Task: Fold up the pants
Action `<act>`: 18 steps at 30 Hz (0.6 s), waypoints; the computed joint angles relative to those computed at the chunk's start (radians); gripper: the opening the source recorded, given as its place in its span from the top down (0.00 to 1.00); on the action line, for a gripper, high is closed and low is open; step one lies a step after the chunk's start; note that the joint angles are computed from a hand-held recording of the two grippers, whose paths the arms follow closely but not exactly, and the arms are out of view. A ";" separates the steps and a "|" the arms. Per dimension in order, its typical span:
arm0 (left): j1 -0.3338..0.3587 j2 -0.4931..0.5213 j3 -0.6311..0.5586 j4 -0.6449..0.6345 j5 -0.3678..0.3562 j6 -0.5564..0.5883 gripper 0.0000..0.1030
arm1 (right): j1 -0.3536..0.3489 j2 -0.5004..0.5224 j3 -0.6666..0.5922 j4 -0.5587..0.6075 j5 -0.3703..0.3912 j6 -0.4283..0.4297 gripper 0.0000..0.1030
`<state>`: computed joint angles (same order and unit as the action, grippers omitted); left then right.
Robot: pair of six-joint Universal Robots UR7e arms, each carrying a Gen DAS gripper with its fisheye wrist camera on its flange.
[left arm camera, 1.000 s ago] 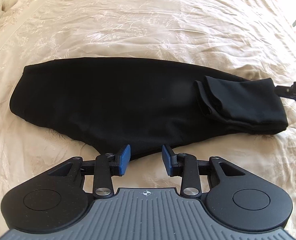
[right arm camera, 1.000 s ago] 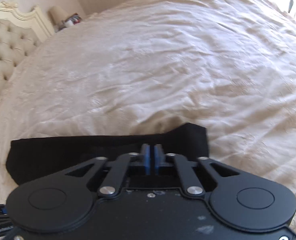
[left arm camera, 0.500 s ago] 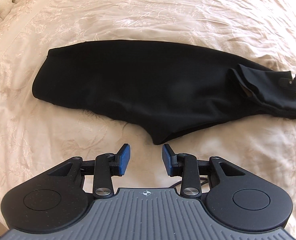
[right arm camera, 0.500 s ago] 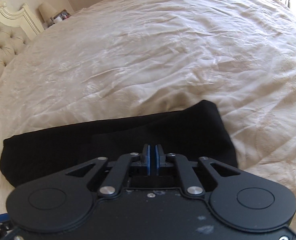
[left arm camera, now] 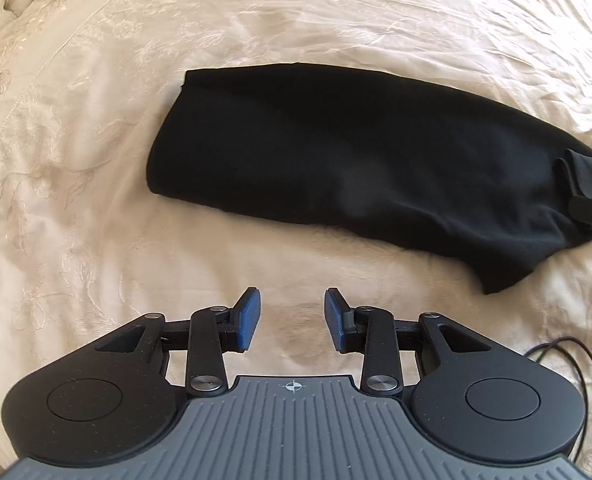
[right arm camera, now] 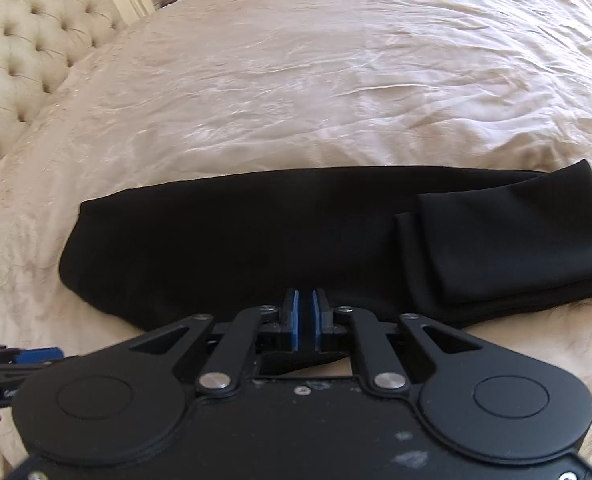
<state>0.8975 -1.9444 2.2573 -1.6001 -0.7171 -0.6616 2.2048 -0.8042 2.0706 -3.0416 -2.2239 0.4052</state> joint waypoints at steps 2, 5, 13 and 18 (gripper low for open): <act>0.032 -0.013 -0.011 -0.011 0.006 0.038 0.67 | 0.028 0.035 -0.025 0.018 0.012 0.043 0.90; 0.069 -0.030 -0.023 -0.038 0.018 0.102 0.67 | 0.050 0.075 -0.055 0.061 0.013 0.118 0.90; 0.151 -0.028 -0.037 -0.174 -0.008 0.246 0.66 | 0.057 0.133 -0.125 0.243 0.018 0.259 0.90; 0.194 0.021 -0.047 -0.293 -0.044 0.316 0.66 | 0.028 0.160 -0.153 0.330 0.012 0.335 0.93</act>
